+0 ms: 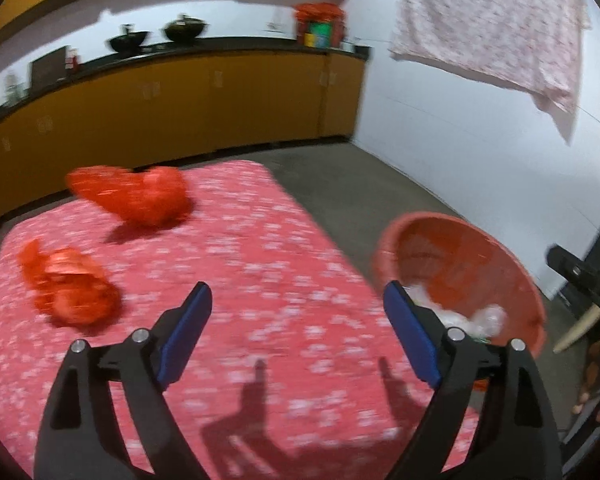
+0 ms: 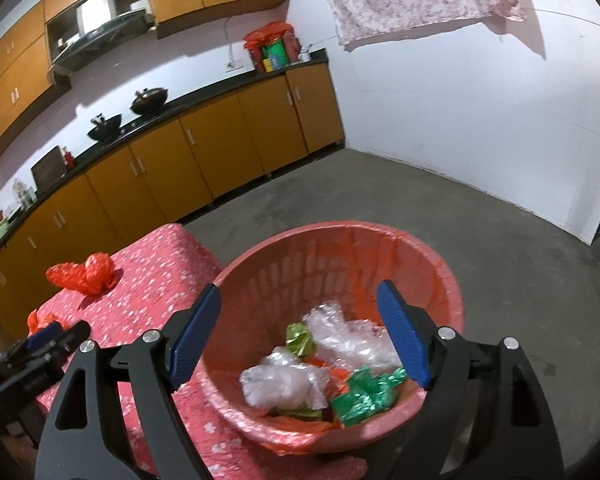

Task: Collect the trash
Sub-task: 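Grasp the crumpled orange bag on the table with the left tool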

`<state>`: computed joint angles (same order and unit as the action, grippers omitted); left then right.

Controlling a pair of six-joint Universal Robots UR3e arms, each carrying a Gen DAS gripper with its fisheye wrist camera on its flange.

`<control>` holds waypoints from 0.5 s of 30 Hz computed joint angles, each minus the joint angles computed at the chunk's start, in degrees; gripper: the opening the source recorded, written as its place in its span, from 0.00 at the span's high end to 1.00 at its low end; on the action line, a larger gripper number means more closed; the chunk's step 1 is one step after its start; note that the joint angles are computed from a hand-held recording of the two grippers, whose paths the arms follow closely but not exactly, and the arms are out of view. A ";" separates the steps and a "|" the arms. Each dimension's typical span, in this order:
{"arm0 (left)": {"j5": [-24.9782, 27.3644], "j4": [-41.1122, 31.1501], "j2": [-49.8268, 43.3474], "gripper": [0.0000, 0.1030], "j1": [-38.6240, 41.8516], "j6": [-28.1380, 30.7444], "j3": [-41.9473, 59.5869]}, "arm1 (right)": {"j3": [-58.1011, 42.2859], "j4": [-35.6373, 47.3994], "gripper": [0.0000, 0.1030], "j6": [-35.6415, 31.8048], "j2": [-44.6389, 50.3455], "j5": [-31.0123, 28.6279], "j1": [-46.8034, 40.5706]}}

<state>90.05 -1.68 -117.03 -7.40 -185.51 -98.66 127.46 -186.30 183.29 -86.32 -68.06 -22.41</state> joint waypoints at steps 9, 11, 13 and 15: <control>11.18 8.06 6.26 0.06 11.63 2.66 -10.74 | -6.42 1.95 0.21 -0.10 4.21 -2.04 9.29; 10.51 6.09 6.16 0.05 15.16 1.65 -10.39 | -8.33 2.46 0.20 -0.26 5.73 -2.76 11.77; 7.43 3.82 6.34 0.05 18.15 0.65 -10.13 | -9.95 2.99 0.20 -0.49 6.97 -3.54 13.85; 4.96 1.93 5.78 0.05 19.98 -0.17 -9.29 | -11.57 3.65 0.20 -0.75 8.27 -4.26 15.84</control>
<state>95.01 0.25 -111.26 12.58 -185.69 -107.95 115.89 -182.66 182.53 -78.05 -72.32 -6.57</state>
